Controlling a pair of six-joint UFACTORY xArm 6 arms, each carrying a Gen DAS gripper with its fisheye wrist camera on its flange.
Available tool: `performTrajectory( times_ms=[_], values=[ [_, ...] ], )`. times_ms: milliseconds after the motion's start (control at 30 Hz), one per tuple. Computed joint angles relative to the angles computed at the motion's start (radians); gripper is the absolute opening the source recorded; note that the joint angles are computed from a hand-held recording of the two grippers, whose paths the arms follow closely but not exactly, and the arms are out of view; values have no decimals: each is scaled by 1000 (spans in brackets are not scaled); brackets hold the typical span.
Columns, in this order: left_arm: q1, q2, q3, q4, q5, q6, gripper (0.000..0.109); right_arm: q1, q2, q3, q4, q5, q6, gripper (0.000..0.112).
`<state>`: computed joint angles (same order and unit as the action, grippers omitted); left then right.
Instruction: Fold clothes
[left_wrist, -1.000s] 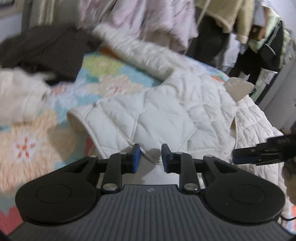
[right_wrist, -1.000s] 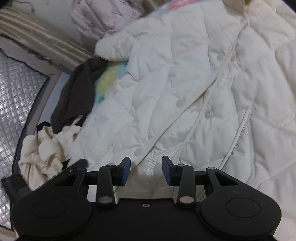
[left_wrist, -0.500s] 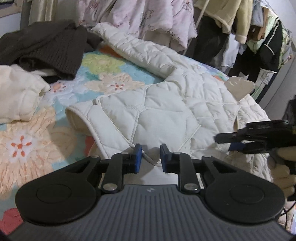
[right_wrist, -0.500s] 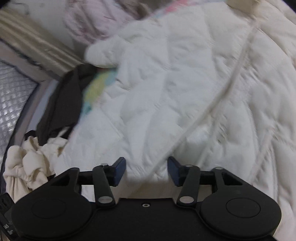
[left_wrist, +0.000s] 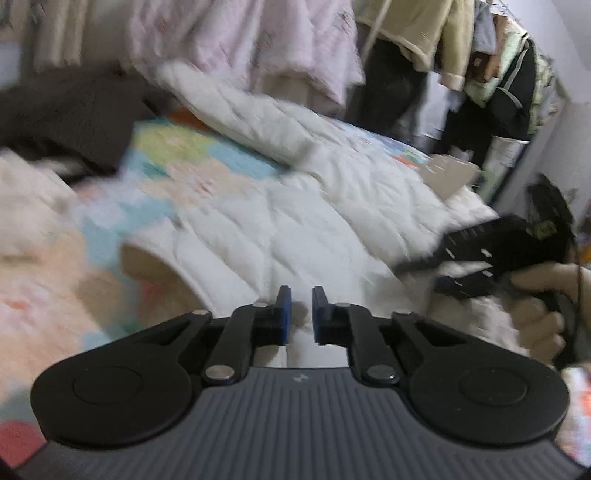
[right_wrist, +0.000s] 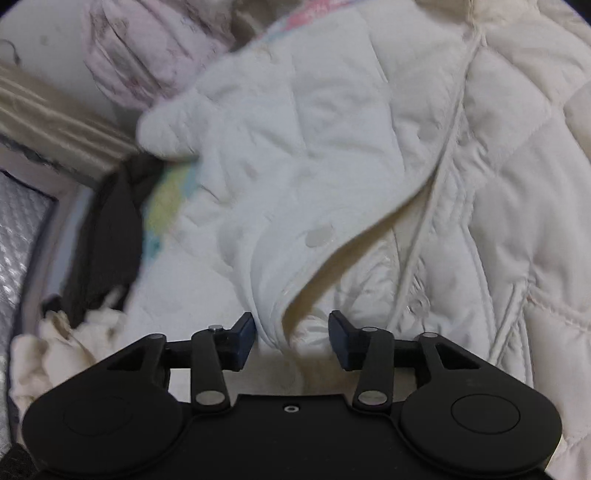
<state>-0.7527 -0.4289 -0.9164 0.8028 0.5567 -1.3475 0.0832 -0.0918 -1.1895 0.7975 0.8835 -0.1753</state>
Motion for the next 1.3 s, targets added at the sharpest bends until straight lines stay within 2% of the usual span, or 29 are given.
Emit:
performTrajectory(
  times_ms=[33, 100, 167, 233, 300, 333, 367, 400, 567, 633, 733, 800, 833, 867, 1000, 1033, 1100, 1167, 1233, 1300],
  values=[
    [8, -11, 9, 14, -15, -24, 11, -1, 3, 1, 29, -3, -25, 8],
    [26, -29, 26, 40, -50, -70, 11, 3, 3, 1, 73, -22, -88, 6],
    [13, -28, 17, 86, -35, -72, 11, 25, -17, -5, 6, -73, -137, 6],
    [-25, -21, -17, 139, 28, -48, 11, 35, -51, -11, -84, -108, -158, 6],
    [-52, -14, -44, 205, 54, -57, 21, 38, -101, 8, -169, -160, -195, 6],
    [-50, -11, -49, 233, 29, -66, 25, 39, -126, 17, -213, -187, -215, 6],
    [-45, -2, -58, 239, 0, -63, 34, 36, -148, 26, -253, -196, -227, 6],
    [-42, 14, -72, 215, -21, -40, 41, 25, -158, 26, -277, -183, -221, 6],
    [-38, 100, -121, 57, -127, 99, 41, -40, -165, 27, -337, -103, -175, 5],
    [-43, 142, -139, -81, -146, 236, 43, -48, -159, 35, -350, -100, -163, 5],
    [-63, 203, -184, -225, -56, 408, 49, -41, -140, 41, -450, -104, -176, 5],
    [-80, 253, -245, -346, 121, 540, 49, -60, -120, 36, -425, -37, -206, 5],
    [-87, 271, -272, -378, 208, 576, 50, -71, -120, 42, -388, -6, -219, 5],
    [-93, 269, -275, -372, 253, 574, 50, -83, -122, 49, -354, 25, -235, 5],
    [-99, 216, -255, -388, 285, 553, 47, -104, -132, 60, -324, 91, -283, 5],
    [-97, 203, -244, -379, 263, 537, 47, -105, -132, 52, -331, 101, -290, 5],
    [-99, 174, -211, -283, 185, 480, 47, -94, -139, 48, -371, 89, -304, 5],
    [-98, 155, -192, -179, 116, 420, 47, -75, -147, 72, -414, 36, -304, 5],
    [-97, 178, -216, -102, 77, 395, 49, -60, -137, 93, -398, -14, -315, 6],
    [-96, 229, -252, -151, 86, 429, 49, -47, -128, 120, -379, -62, -338, 6]
  ],
)
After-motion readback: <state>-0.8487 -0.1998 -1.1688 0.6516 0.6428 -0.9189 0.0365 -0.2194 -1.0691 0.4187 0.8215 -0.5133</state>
